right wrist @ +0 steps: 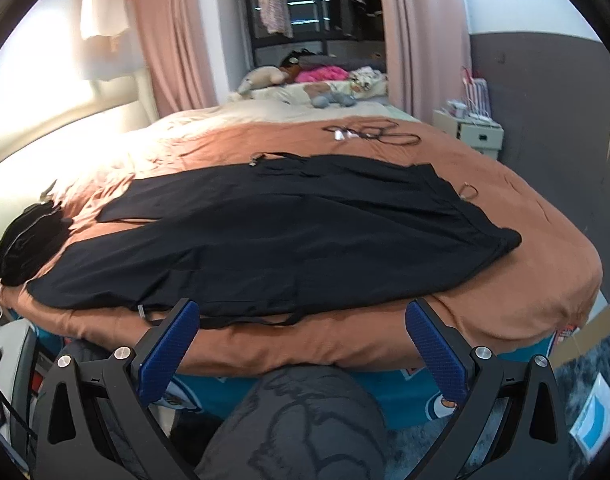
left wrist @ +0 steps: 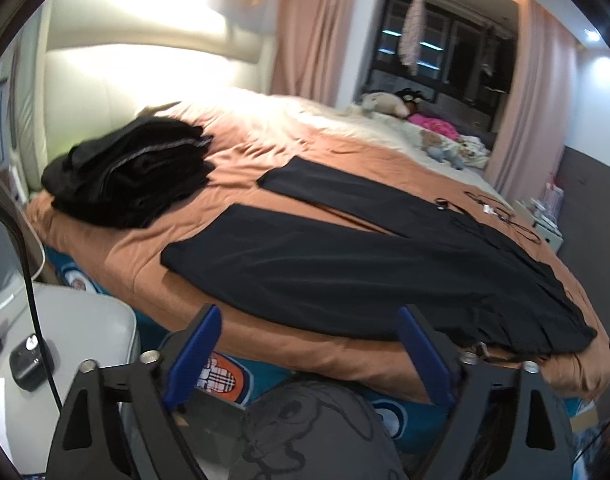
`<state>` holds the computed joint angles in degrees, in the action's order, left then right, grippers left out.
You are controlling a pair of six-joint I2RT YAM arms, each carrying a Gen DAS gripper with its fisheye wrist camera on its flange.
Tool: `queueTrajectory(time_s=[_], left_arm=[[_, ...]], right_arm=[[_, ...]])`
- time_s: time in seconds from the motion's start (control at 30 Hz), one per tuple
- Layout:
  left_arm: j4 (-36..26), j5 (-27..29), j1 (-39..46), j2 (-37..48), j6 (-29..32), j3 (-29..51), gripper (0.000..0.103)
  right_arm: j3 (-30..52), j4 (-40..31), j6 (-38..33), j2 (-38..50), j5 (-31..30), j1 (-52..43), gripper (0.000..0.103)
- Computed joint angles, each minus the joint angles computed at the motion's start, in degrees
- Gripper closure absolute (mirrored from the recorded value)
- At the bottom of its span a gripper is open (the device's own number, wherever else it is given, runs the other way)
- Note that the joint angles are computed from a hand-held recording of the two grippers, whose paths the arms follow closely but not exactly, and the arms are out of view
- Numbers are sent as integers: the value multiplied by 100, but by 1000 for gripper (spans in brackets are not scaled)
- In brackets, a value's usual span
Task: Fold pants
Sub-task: 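Reach the left gripper to the black trouser leg hem and grasp it while the right gripper grasps the waistband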
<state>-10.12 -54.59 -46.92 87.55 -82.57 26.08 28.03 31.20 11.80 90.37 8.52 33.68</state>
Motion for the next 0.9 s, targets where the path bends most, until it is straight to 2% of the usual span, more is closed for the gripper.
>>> queueTrajectory(time_s=[0.17, 0.27, 0.37, 0.57, 0.73, 0.9], left_arm=[[1257, 615, 839, -57, 615, -609, 27], [2030, 988, 1356, 26, 941, -894, 27], [2524, 1305, 1844, 167, 1192, -1020, 27], [3947, 2144, 2877, 717, 1727, -1278, 30], [4953, 2786, 3658, 1280, 1897, -1425, 37], [5722, 3252, 4317, 1756, 1909, -1562, 37]], right_arm=[[465, -297, 227, 360, -35, -185, 0], [682, -511, 325, 475, -26, -257, 0], [921, -754, 424, 599, 17, -306, 0], [1415, -1204, 594, 847, -203, -621, 0], [1736, -1569, 784, 927, -353, -917, 0], [1936, -1848, 925, 980, -513, -1209, 0]])
